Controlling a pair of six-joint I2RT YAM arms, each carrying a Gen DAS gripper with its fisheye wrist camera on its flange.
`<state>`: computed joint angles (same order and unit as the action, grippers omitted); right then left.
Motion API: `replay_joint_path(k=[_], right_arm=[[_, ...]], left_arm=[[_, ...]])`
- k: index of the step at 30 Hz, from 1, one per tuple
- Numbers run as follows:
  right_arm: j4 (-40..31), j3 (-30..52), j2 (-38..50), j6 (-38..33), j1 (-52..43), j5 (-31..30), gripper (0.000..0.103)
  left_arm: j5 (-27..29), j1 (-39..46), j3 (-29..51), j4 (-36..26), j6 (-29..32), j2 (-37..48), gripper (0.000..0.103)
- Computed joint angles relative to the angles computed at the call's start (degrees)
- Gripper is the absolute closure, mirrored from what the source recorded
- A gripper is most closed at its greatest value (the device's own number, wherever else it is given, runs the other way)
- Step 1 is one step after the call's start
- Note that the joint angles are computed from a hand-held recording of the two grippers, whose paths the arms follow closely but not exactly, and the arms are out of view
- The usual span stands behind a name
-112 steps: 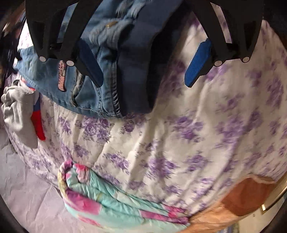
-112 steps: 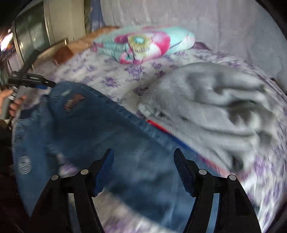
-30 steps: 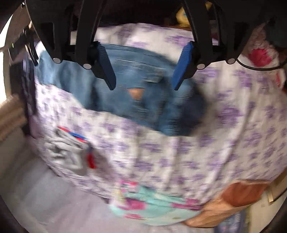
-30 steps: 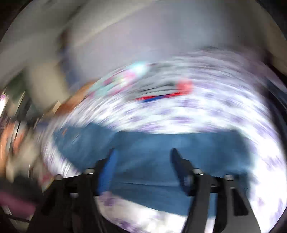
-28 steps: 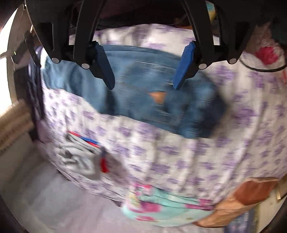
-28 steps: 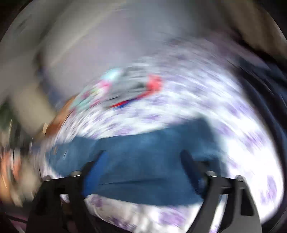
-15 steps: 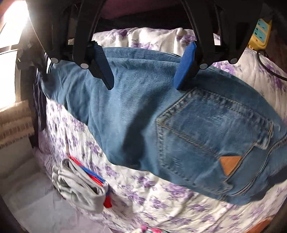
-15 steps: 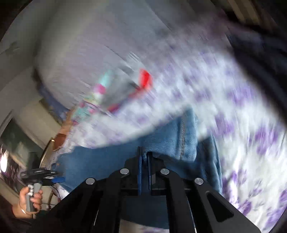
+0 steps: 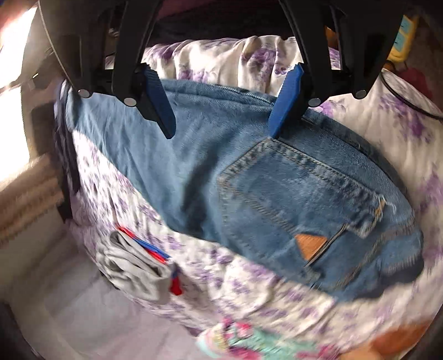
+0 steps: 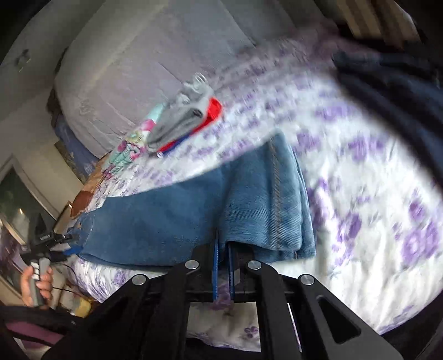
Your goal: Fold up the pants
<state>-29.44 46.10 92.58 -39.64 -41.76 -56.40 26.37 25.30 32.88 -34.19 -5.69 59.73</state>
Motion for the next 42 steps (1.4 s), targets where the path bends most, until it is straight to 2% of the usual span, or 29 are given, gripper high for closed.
replay_joint_path(k=[1,3,5,7,9,11,13,14,15,16,18,20,21,22,23,24,25,27,28,30,31,34,37,41,42], right_arm=[[0.53,-0.35,-0.47,0.66,0.28,0.95,0.097],[-0.74,1.56,3.05,1.02,0.22,3.83,0.098],[-3.58,2.37,4.32,-1.84,-1.29,4.67,0.098],[-4.15,1.27,1.09,-2.59,-1.46,6.42,0.095],[-4.43,0.70,-2.84,-2.08,-3.34,7.37,0.077],[-2.41,-1.11,-9.17,-1.04,-6.18,7.62,0.077],[-1.42,-1.60,-13.30,-0.29,-9.12,4.29,0.075],[-3.77,-0.25,-13.96,-1.31,-10.09,0.36,0.075],[-5.43,1.13,-13.49,-2.40,-10.17,-1.21,0.075],[-4.33,1.25,-14.31,-0.91,-8.34,-1.01,0.075],[-1.82,1.49,-13.17,1.55,-4.79,0.28,0.075],[-1.26,2.89,-8.67,4.62,-0.87,5.55,0.075],[-2.08,4.40,-3.87,5.64,1.23,10.32,0.076],[-2.80,5.35,0.31,5.47,2.30,13.69,0.079],[-2.74,5.09,2.52,3.76,1.70,13.31,0.081],[-1.63,3.63,1.86,0.76,0.18,11.34,0.082],[-1.92,3.08,0.33,0.02,-0.06,11.96,0.082],[-3.81,3.03,-4.12,1.45,-0.01,9.65,0.071],[-6.41,3.77,-5.97,-0.38,0.71,7.04,0.070],[-8.44,4.98,-10.43,0.39,8.06,5.55,0.065],[-9.34,6.20,-10.88,1.37,12.18,5.35,0.065],[-10.27,13.63,-5.83,8.46,28.97,5.96,0.065],[-9.87,25.58,4.76,16.11,44.77,10.50,0.065],[-20.42,47.15,24.27,19.78,57.71,14.75,0.068],[-23.72,51.27,27.67,19.04,59.18,15.08,0.075]], left_arm=[[0.12,-0.80,0.00,-0.77,1.03,-0.78,0.028],[-2.16,-2.48,-0.72,-0.69,2.89,0.12,0.027],[-1.83,-0.60,-2.37,1.54,4.71,3.37,0.035],[0.00,1.70,-3.21,2.48,5.64,4.05,0.037],[-1.08,1.00,-2.59,-0.05,6.23,1.94,0.037],[-3.22,-1.06,-1.81,-2.97,6.84,-1.57,0.036],[-5.54,-5.40,-1.17,-4.20,6.34,-6.51,0.034],[-5.79,-7.28,-0.84,-3.97,5.51,-7.75,0.031],[-5.88,-9.85,-0.32,-2.90,4.23,-8.21,0.028],[-6.02,-12.30,-0.02,-1.54,3.06,-8.20,0.023],[-5.99,-17.18,-0.40,3.03,0.88,-5.60,0.021],[-8.27,-21.20,-0.59,6.98,-0.68,1.21,0.021],[-8.77,-21.77,-0.80,8.52,-0.66,5.33,0.022],[-8.67,-20.92,-2.23,10.59,-0.17,8.75,0.024],[-7.75,-20.34,-3.31,11.99,0.39,9.28,0.025],[-6.97,-19.51,-4.67,12.36,1.59,7.52,0.025],[-6.21,-18.49,-5.33,11.60,2.86,5.97,0.025],[-1.29,-13.71,-5.68,9.60,5.02,4.43,0.025],[-0.15,-12.59,-5.41,8.97,5.02,3.95,0.025],[-3.01,-13.01,-5.64,8.42,5.00,0.24,0.025],[-6.36,-14.73,-5.80,8.93,4.58,-1.65,0.024],[-14.95,-18.81,-6.26,12.79,3.16,-1.98,0.022],[-15.96,-17.99,-6.06,15.27,2.69,1.89,0.022],[-18.02,-19.41,-6.56,17.01,4.38,4.59,0.022],[-18.33,-19.67,-6.74,16.94,4.92,4.79,0.021]])
